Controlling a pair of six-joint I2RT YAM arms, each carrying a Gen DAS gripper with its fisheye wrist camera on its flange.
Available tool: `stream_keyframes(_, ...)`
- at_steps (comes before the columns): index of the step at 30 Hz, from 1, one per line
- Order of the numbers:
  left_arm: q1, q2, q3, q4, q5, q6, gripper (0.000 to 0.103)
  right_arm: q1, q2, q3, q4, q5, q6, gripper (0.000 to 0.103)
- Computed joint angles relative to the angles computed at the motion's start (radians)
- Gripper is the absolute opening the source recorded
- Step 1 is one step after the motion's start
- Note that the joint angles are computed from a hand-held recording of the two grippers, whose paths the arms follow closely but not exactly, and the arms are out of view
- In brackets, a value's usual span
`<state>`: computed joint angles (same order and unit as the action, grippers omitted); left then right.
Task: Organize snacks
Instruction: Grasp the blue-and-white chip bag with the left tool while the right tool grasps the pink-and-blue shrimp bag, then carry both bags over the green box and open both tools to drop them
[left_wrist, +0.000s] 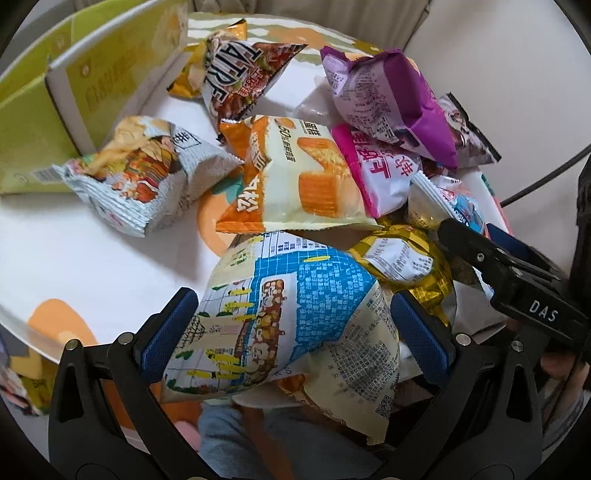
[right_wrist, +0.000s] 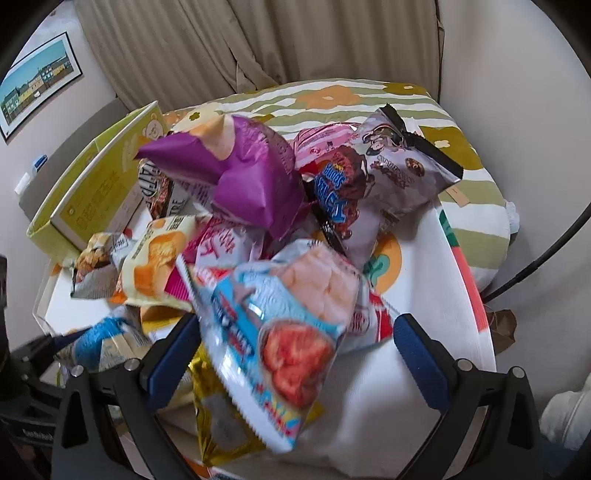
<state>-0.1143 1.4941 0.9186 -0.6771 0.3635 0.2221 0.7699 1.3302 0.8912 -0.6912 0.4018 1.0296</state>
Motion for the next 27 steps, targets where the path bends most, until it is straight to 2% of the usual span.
stream_keyframes(4, 0.014, 0.047, 0.013, -0.008, 0.030, 0.010, 0.102, -0.045, 0.009, -0.017, 0.048, -0.034, -0.036, 0.103)
stream_keyframes(5, 0.022, 0.056, 0.017, -0.013, 0.041, 0.017, 0.100, -0.052, 0.011, -0.019, 0.058, -0.040, -0.042, 0.103)
stream_keyframes(7, 0.031, 0.074, 0.028, -0.021, 0.054, 0.030, 0.089, -0.064, 0.015, -0.024, 0.079, -0.048, -0.056, 0.102)
stream_keyframes(11, 0.041, 0.090, 0.036, -0.031, 0.074, 0.047, 0.083, -0.098, 0.020, -0.039, 0.126, -0.079, -0.072, 0.102)
stream_keyframes(14, 0.047, 0.085, 0.041, -0.046, 0.081, 0.069, 0.076, -0.114, 0.028, -0.051, 0.156, -0.104, -0.079, 0.098)
stream_keyframes(19, 0.039, 0.072, 0.040, -0.055, 0.076, 0.079, 0.072, -0.112, 0.009, -0.080, 0.179, -0.113, -0.079, 0.078)
stream_keyframes(22, 0.032, 0.057, 0.039, -0.062, 0.071, 0.073, 0.070, -0.103, -0.013, -0.090, 0.172, -0.108, -0.067, 0.073)
stream_keyframes(27, 0.054, 0.010, 0.043, -0.111, 0.073, 0.095, 0.070, -0.061, -0.046, -0.076, 0.126, -0.068, -0.024, 0.070)
